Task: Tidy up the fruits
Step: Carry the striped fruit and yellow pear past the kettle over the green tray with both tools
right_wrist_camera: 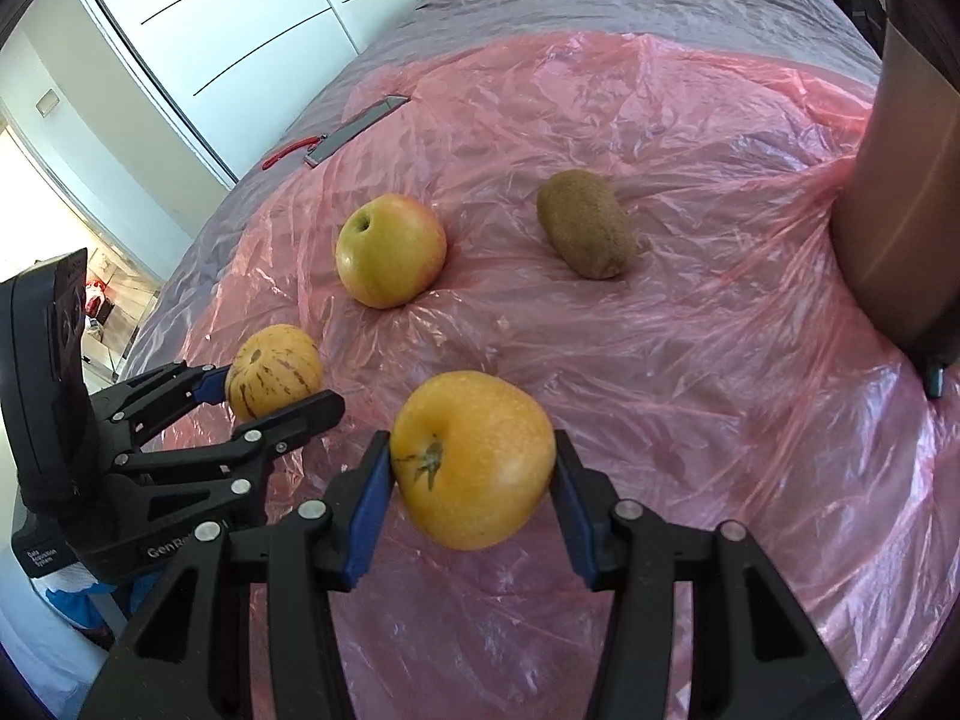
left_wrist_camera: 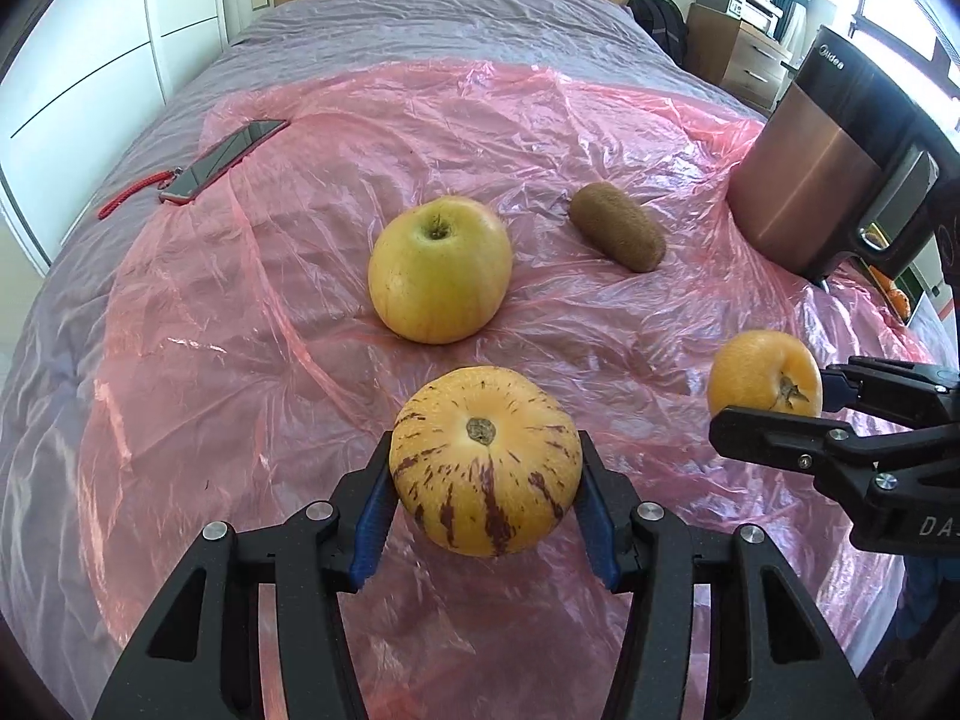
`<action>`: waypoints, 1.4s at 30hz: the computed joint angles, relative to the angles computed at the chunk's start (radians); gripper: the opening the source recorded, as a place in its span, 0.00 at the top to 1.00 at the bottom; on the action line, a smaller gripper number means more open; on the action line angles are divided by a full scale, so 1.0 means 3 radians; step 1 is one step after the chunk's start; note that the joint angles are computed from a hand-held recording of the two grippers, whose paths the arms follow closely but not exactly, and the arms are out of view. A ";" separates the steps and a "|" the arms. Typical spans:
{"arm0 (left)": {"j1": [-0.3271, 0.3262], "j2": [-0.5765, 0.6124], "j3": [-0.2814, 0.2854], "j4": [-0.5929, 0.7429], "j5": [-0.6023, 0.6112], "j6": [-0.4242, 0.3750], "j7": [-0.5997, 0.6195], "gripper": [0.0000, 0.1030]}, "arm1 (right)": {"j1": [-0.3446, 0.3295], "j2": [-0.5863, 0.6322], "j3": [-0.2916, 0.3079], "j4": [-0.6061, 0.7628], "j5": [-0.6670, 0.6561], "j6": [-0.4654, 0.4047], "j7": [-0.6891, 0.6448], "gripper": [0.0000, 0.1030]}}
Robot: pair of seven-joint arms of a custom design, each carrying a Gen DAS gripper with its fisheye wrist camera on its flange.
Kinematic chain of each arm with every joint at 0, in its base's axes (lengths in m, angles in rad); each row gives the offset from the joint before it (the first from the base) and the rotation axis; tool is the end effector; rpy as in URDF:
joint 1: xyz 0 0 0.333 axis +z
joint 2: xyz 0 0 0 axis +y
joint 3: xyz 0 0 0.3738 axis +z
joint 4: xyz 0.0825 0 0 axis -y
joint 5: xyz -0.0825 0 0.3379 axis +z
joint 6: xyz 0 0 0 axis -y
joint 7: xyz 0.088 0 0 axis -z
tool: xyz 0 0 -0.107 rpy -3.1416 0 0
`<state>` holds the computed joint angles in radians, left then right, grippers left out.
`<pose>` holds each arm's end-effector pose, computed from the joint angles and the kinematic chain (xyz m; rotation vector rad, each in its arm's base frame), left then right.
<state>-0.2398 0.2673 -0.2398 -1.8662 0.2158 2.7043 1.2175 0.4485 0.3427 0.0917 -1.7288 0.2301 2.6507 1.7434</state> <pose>0.5706 -0.2858 0.5228 -1.6746 2.1959 -0.7239 0.5834 0.3316 0.5261 -1.9497 1.6235 -0.0843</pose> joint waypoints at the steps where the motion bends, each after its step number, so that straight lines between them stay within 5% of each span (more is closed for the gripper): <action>1: -0.0009 -0.0027 -0.0002 -0.0015 -0.0002 0.0002 -0.0020 0.53 | 0.0009 -0.0054 -0.0018 -0.0069 -0.0021 0.0023 0.0015 0.81; 20: -0.0363 -0.0349 -0.0106 -0.0101 0.0190 -0.0077 -0.0525 0.53 | -0.0212 -0.1105 -0.0032 -0.1324 -0.0475 0.0458 0.0500 0.81; 42: -0.0883 -0.0198 -0.0244 0.0479 0.0668 -0.0647 -0.0871 0.53 | -0.0943 -0.2081 0.0094 -0.2265 -0.0649 0.0699 0.0741 0.81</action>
